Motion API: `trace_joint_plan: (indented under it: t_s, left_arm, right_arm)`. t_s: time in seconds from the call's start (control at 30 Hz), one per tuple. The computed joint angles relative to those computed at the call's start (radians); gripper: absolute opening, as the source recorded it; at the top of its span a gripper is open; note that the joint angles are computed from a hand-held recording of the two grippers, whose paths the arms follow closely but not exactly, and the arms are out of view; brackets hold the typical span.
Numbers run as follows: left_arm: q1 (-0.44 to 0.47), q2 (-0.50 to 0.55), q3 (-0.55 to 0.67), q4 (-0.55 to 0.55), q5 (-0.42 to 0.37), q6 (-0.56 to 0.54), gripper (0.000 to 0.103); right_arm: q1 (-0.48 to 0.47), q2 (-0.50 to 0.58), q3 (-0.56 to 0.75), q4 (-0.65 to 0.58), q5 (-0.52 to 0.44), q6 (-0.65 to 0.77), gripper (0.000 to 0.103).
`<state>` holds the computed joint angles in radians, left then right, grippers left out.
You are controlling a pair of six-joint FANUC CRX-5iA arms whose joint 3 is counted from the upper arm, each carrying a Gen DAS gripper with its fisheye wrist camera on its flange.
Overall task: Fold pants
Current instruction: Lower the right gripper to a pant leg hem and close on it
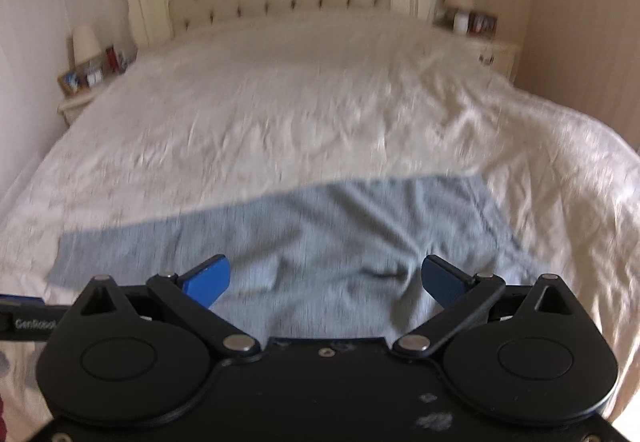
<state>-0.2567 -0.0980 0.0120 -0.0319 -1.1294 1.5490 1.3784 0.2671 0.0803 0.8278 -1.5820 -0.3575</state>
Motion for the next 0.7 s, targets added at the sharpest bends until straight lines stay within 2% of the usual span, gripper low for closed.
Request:
trace_joint_plan:
  t_s: [0.1,0.27,0.37,0.43,0.6,0.7]
  left_arm:
    - [0.032,0.017,0.0,0.025,0.019,-0.032,0.075]
    - [0.099,0.092,0.025,0.111,-0.026,-0.08,0.068]
    - [0.128,0.15,0.058,0.149,-0.069,-0.086,0.068]
    - [0.128,0.183,0.087,0.135,-0.08,-0.07,0.068]
    - [0.124,0.265,0.179,0.092,-0.118,0.002,0.068]
    - [0.125,0.319,0.235,0.084,-0.149,0.053,0.068]
  right_arm:
    - [-0.027,0.014,0.023,0.005,0.023,0.039,0.103]
    - [-0.09,0.018,0.046,-0.066,0.139,0.116,0.103]
    - [-0.132,0.045,0.08,-0.107,0.182,0.239,0.101]
    - [-0.16,0.062,0.095,-0.127,0.213,0.322,0.101]
    - [-0.269,0.081,0.091,-0.185,0.374,0.511,0.096]
    - [-0.353,0.11,0.115,-0.257,0.466,0.659,0.084]
